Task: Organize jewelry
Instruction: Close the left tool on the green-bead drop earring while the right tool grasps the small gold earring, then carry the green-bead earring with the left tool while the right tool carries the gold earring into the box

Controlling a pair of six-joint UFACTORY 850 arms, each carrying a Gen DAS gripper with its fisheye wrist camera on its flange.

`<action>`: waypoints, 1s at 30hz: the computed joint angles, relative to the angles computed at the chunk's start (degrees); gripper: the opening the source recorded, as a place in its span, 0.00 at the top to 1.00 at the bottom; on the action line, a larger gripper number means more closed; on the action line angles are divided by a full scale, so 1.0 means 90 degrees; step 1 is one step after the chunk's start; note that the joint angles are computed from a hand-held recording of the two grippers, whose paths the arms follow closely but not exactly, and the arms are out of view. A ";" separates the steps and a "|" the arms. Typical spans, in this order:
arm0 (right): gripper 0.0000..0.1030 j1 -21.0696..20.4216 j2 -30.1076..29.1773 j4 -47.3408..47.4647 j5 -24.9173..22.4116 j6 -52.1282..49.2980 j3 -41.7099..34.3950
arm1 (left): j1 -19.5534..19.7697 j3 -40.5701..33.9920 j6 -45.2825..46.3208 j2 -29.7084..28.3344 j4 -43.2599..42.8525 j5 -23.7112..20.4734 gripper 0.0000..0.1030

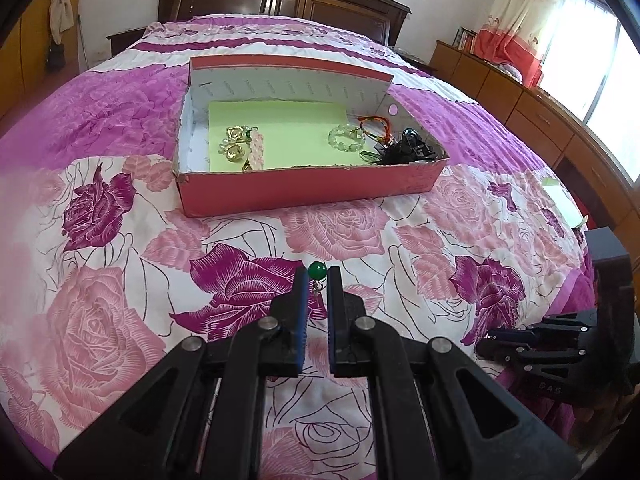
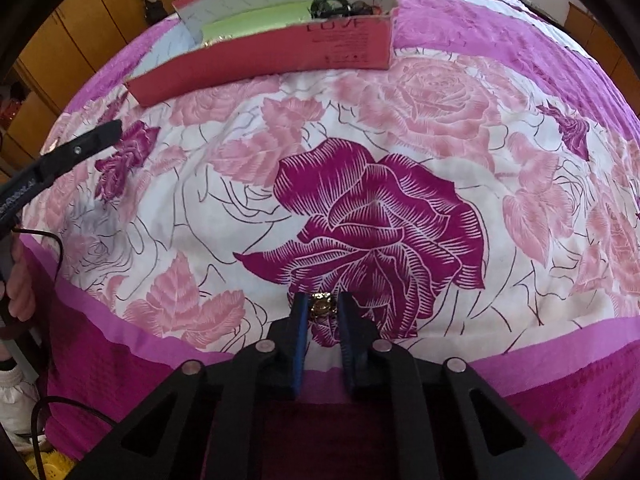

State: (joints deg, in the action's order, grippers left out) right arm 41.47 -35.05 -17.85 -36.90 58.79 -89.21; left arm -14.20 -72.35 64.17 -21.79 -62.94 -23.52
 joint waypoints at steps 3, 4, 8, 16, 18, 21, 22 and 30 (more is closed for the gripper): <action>0.84 0.0034 0.0183 -0.0266 0.0291 0.0280 0.0228 | -0.0005 0.0003 -0.0021 0.0007 0.0016 0.0024 1.00; 0.84 0.0041 0.0245 -0.0344 0.0387 0.0380 0.0293 | -0.0007 0.0006 -0.0021 0.0011 0.0017 0.0030 1.00; 0.84 0.0079 0.0599 -0.0903 0.0807 0.1002 0.0665 | 0.0002 0.0014 0.0039 0.0026 -0.0044 0.0017 1.00; 0.84 0.0197 0.0829 -0.3172 0.1227 0.3187 0.0859 | 0.0001 0.0049 0.0262 0.0112 -0.0350 0.0106 1.00; 0.84 0.0207 0.0792 -0.3660 0.1248 0.3675 0.0797 | 0.0010 0.0039 0.0353 0.0128 -0.0478 0.0131 1.00; 0.84 0.0266 0.0696 -0.4730 0.1130 0.4661 0.0647 | 0.0019 0.0014 0.0528 0.0144 -0.0689 0.0196 1.00; 0.84 0.0279 0.0675 -0.5029 0.1085 0.4924 0.0610 | 0.0019 -0.0005 0.0580 0.0144 -0.0754 0.0219 1.00; 0.84 0.0261 0.0579 -0.6598 0.0915 0.6325 0.0414 | -0.0017 -0.0227 0.0994 0.0076 -0.1214 0.0412 1.00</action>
